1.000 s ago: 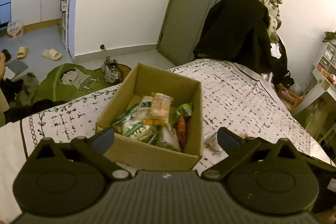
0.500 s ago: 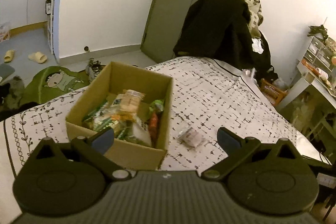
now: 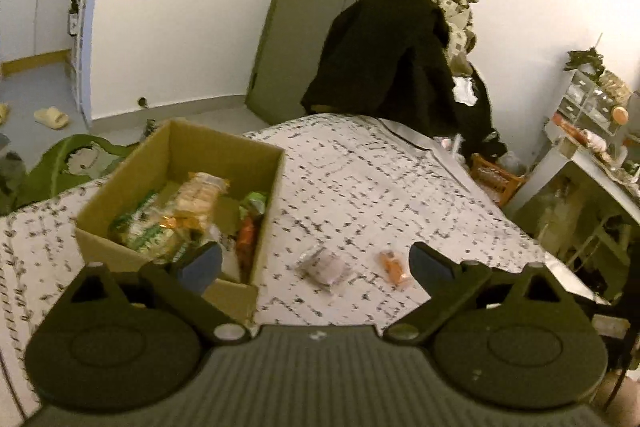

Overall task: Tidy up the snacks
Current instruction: 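Move both grippers back over the clear pink-sweet bag and orange packet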

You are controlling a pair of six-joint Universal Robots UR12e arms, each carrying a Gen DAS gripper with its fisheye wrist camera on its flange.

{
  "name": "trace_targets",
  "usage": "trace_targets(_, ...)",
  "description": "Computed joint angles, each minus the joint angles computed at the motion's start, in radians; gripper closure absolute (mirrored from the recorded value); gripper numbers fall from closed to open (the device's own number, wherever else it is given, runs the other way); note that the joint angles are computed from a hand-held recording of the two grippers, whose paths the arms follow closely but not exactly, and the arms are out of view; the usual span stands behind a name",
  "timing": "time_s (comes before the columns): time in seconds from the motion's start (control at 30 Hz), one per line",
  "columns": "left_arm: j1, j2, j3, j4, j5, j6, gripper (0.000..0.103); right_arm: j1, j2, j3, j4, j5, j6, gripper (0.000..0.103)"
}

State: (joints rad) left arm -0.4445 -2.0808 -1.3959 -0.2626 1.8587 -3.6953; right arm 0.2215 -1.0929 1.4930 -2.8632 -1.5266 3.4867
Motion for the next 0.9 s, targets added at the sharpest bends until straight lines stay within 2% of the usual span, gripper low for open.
trace_targets(0.17, 0.000, -0.015, 0.012, -0.007, -0.018, -0.004, 0.011, -0.009, 0.007, -0.001, -0.010, 0.018, 0.027, 0.015)
trace_targets(0.27, 0.000, -0.029, 0.024, -0.003, -0.046, -0.009, 0.021, -0.013, 0.014, -0.011, 0.000, 0.033, 0.016, 0.023)
trace_targets(0.37, 0.002, -0.045, 0.042, -0.021, -0.083, -0.033, 0.029, -0.014, 0.025, -0.025, 0.012, 0.051, -0.011, 0.025)
trace_targets(0.5, -0.003, -0.076, 0.079, -0.058, -0.086, -0.092, 0.030, -0.015, 0.043, -0.056, 0.073, 0.082, -0.085, 0.032)
trace_targets(0.57, -0.005, -0.089, 0.098, -0.082, -0.073, -0.110, 0.033, -0.014, 0.056, -0.073, 0.089, 0.077, -0.133, 0.040)
trace_targets(0.67, -0.004, -0.110, 0.127, -0.126, -0.069, -0.175, 0.037, -0.022, 0.071, -0.082, 0.078, 0.092, -0.180, 0.041)
trace_targets(0.8, -0.004, -0.133, 0.159, -0.160, -0.056, -0.235, 0.040, -0.034, 0.086, -0.088, 0.080, 0.119, -0.178, 0.047)
trace_targets(0.9, -0.007, -0.149, 0.185, -0.197, -0.030, -0.283, 0.041, -0.031, 0.092, -0.091, 0.076, 0.125, -0.220, 0.048)
